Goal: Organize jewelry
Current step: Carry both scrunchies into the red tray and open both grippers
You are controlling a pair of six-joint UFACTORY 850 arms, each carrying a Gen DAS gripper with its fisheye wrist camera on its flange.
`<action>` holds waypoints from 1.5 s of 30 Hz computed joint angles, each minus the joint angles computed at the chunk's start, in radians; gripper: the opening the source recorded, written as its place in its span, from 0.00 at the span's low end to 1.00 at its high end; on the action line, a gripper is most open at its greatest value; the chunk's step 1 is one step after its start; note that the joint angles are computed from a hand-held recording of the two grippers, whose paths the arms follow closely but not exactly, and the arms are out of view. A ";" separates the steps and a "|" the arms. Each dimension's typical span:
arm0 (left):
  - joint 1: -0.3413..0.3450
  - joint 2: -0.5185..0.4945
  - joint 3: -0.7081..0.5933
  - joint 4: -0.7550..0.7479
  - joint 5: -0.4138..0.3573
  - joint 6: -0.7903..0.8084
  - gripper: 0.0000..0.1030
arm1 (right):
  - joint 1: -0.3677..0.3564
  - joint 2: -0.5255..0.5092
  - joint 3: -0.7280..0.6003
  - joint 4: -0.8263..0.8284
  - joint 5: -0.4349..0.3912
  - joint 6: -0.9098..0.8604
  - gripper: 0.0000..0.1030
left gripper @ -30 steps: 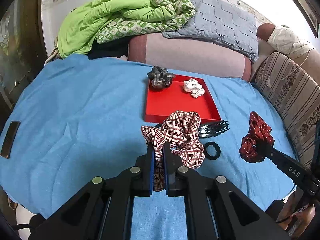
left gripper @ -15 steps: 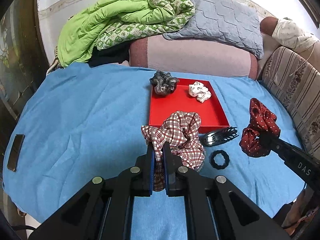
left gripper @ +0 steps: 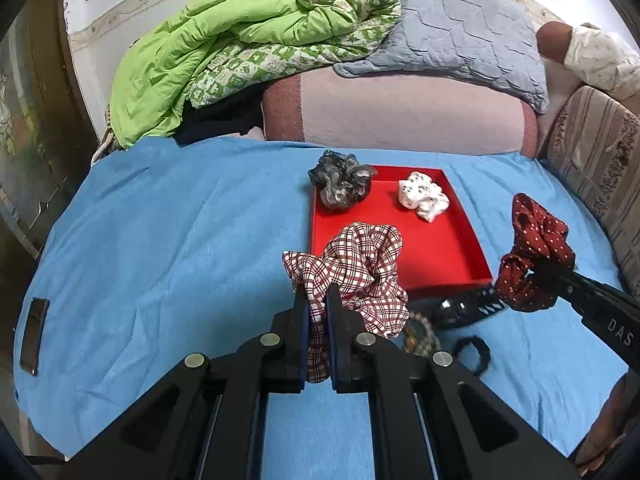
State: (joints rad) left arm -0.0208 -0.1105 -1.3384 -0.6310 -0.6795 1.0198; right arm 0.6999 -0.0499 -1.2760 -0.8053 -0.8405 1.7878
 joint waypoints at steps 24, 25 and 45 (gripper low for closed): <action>-0.122 -0.313 -0.308 0.147 0.016 -0.188 0.07 | -0.232 -0.131 -0.081 0.148 0.117 -0.304 0.09; -0.126 -0.328 -0.327 0.153 0.007 -0.199 0.07 | -0.241 -0.138 -0.084 0.162 0.124 -0.319 0.09; -0.165 -0.505 -0.488 0.294 -0.072 -0.379 0.13 | -0.343 -0.230 -0.091 0.365 0.197 -0.476 0.12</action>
State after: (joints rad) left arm -0.1857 -0.6157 -1.8263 -0.3368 -0.7512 0.6409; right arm 0.3570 -0.2799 -1.3666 -0.4408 -0.6433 1.3121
